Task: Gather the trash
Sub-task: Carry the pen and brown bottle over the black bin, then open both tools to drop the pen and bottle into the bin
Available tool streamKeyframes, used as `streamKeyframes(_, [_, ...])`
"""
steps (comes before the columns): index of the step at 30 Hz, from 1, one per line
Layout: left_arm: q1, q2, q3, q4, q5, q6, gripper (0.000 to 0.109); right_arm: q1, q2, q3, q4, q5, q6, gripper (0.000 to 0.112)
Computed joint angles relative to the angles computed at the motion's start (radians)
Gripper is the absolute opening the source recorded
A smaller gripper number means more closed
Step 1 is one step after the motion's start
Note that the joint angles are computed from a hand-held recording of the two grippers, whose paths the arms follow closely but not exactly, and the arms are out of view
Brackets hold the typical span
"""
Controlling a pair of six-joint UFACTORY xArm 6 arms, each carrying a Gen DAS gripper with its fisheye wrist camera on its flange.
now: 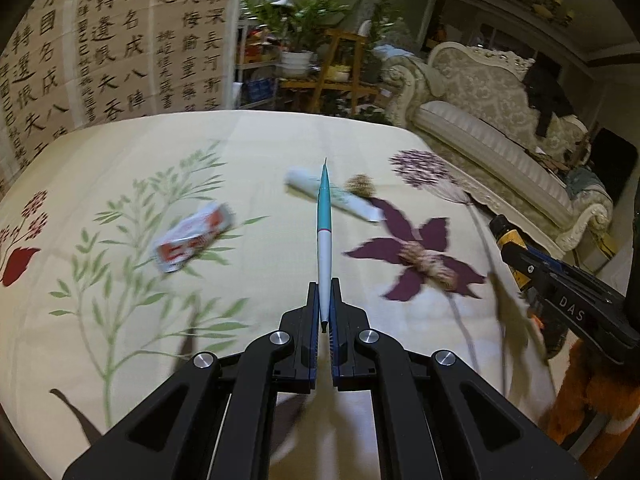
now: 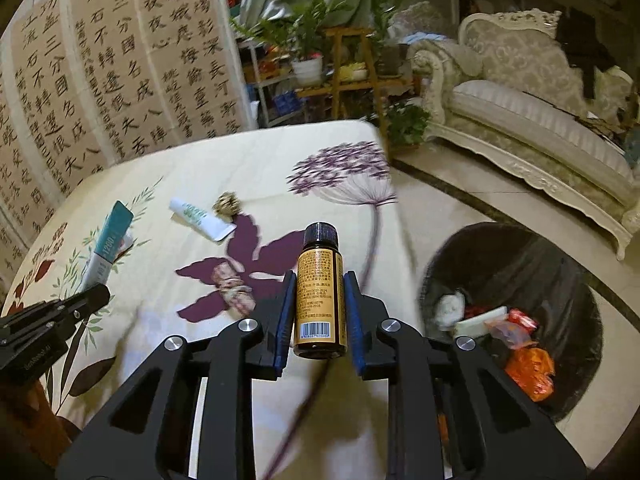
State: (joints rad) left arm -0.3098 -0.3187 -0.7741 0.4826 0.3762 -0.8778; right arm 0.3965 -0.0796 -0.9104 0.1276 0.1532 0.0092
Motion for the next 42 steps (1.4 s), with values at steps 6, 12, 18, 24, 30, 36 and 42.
streamKeyframes(6, [-0.071,0.09,-0.083,-0.001,-0.04,0.007,0.005,-0.098,-0.066,0.072,-0.187,-0.045,0.174,0.023])
streamKeyframes(12, [-0.139,0.212,-0.196,-0.026,-0.067,0.047,0.005,-0.205,-0.088,0.112,-0.248,-0.059,0.238,0.023])
streamKeyframes(18, [-0.206,0.343,-0.332,-0.048,-0.071,0.096,0.005,-0.29,-0.071,0.123,-0.338,-0.083,0.321,0.023])
streamKeyframes(24, [-0.245,0.455,-0.455,-0.077,-0.048,0.149,0.005,-0.332,-0.042,0.126,-0.376,-0.1,0.367,0.023])
streamKeyframes(30, [-0.272,0.546,-0.565,-0.084,-0.006,0.17,0.005,-0.348,-0.019,0.12,-0.296,-0.11,0.297,0.023])
streamKeyframes(36, [-0.289,0.591,-0.619,-0.082,0.024,0.187,0.005,-0.36,-0.002,0.11,-0.239,-0.12,0.252,0.023])
streamKeyframes(42, [-0.304,0.651,-0.698,-0.065,0.056,0.201,0.005,-0.375,0.009,0.104,-0.269,-0.127,0.285,0.023])
